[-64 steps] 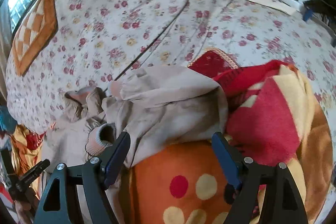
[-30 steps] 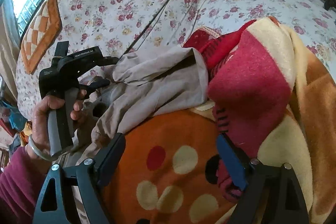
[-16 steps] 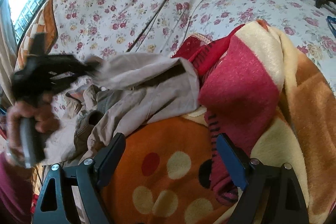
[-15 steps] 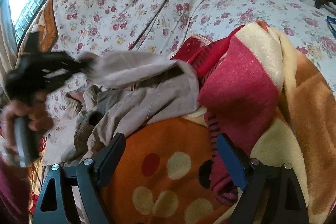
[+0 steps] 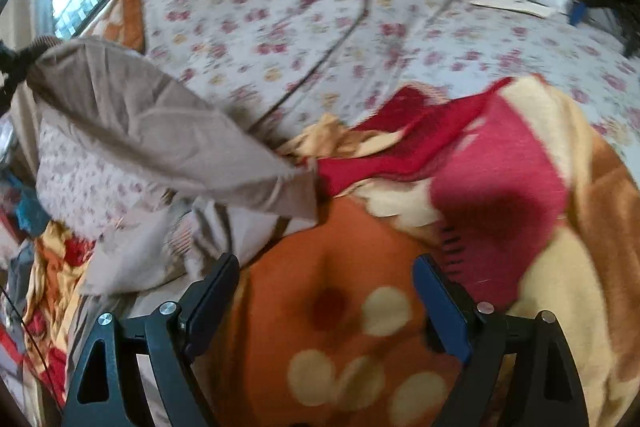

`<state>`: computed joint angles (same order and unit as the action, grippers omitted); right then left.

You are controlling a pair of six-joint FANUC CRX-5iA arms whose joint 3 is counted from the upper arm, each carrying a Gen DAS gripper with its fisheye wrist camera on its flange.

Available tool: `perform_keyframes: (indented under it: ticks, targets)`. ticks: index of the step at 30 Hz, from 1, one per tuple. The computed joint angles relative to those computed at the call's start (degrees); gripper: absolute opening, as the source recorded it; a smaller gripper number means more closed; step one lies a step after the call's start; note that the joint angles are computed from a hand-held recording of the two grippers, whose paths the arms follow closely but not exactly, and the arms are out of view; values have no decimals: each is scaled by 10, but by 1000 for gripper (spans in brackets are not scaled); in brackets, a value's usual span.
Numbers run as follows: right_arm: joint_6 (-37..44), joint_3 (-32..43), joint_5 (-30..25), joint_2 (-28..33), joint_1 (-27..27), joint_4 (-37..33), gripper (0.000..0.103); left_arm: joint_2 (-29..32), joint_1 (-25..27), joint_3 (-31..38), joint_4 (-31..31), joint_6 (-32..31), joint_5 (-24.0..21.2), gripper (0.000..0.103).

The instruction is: Fold large clothes

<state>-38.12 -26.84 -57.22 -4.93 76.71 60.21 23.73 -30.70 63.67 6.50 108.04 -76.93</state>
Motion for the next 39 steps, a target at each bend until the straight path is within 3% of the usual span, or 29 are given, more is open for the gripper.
perform_keyframes:
  ticks: [3, 8, 13, 20, 23, 25, 27, 28, 29, 31, 33, 36, 37, 39]
  targets:
    - [28, 19, 51, 9, -9, 3, 86, -55, 21, -63, 3, 32, 7, 10]
    - [192, 113, 93, 63, -30, -60, 86, -161, 60, -205, 36, 56, 47, 10]
    - [225, 147, 224, 80, -85, -106, 86, -259, 130, -344, 130, 56, 68, 10]
    - [273, 217, 206, 109, -99, -99, 86, -302, 168, -397, 269, -8, 70, 10]
    - [295, 240, 205, 121, -105, -106, 86, -304, 183, -405, 291, -4, 58, 10]
    - [307, 259, 200, 134, -108, -115, 86, -305, 203, -415, 270, 20, 43, 12]
    - [331, 292, 179, 157, -113, -137, 86, -309, 229, -445, 241, 52, 37, 17]
    - [350, 312, 167, 172, -115, -152, 86, -308, 240, -456, 228, 70, 30, 30]
    - [387, 343, 153, 192, -120, -184, 86, -309, 256, -483, 217, 84, 37, 54]
    - [468, 421, 116, 248, -135, -256, 86, -319, 288, -557, 233, 95, 76, 73]
    - [519, 492, 76, 301, -148, -301, 86, -319, 319, -623, 255, 105, 100, 73]
    - [567, 574, 5, 356, -160, -358, 82, -321, 345, -663, 255, 84, 95, 73]
    - [555, 556, 20, 343, -159, -360, 82, -325, 346, -667, 249, 70, 94, 73]
    - [498, 455, 115, 281, -149, -314, 82, -328, 339, -656, 214, 47, 87, 73]
